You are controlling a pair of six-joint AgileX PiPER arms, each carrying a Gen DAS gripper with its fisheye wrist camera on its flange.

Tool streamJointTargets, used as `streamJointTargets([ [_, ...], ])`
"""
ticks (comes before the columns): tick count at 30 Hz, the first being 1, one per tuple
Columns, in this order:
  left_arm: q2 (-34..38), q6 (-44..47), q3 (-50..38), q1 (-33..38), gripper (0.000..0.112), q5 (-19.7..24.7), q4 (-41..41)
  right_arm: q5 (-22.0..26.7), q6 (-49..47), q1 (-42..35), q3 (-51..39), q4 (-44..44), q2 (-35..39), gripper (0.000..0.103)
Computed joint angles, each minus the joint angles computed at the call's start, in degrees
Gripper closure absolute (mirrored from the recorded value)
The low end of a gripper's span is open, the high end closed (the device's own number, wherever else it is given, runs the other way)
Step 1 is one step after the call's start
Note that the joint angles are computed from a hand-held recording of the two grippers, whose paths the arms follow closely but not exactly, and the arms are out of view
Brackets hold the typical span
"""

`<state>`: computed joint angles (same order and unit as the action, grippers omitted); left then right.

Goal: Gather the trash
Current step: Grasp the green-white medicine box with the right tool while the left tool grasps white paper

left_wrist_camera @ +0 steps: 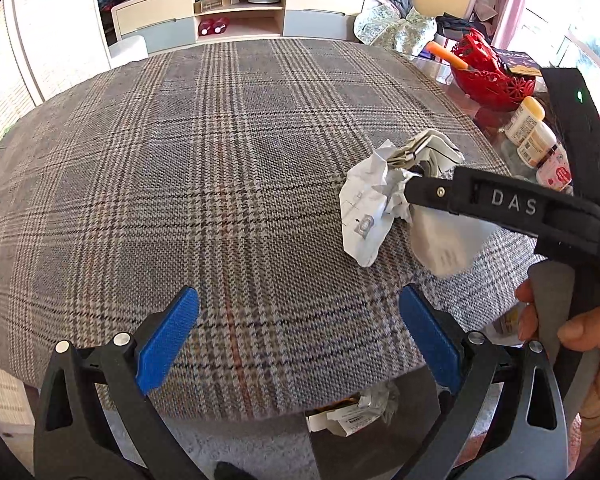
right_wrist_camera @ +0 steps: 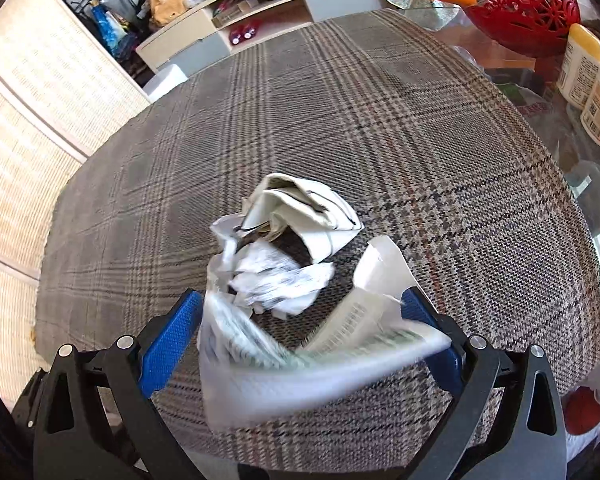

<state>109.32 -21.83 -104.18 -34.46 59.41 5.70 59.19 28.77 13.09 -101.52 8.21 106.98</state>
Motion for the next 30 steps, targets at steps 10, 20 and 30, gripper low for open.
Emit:
streamJointTargets([
  [10, 5.55, 1.41, -4.73, -0.04, 0.017, -0.94, -2.38, -4.04, -9.19, -5.67, 7.76, 5.94, -5.6, 0.014],
  [20, 17.82, 2.32, -23.2, -1.9, 0.034, 4.68, -2.53, -1.16, -12.5, -10.54, 3.64, 0.55, -5.61, 0.014],
  [30, 14.79, 1.1, -16.2, -2.66, 0.104, 1.77, 0.5, -1.87, -16.56, -12.18, 6.31, 3.71, -6.56, 0.014],
])
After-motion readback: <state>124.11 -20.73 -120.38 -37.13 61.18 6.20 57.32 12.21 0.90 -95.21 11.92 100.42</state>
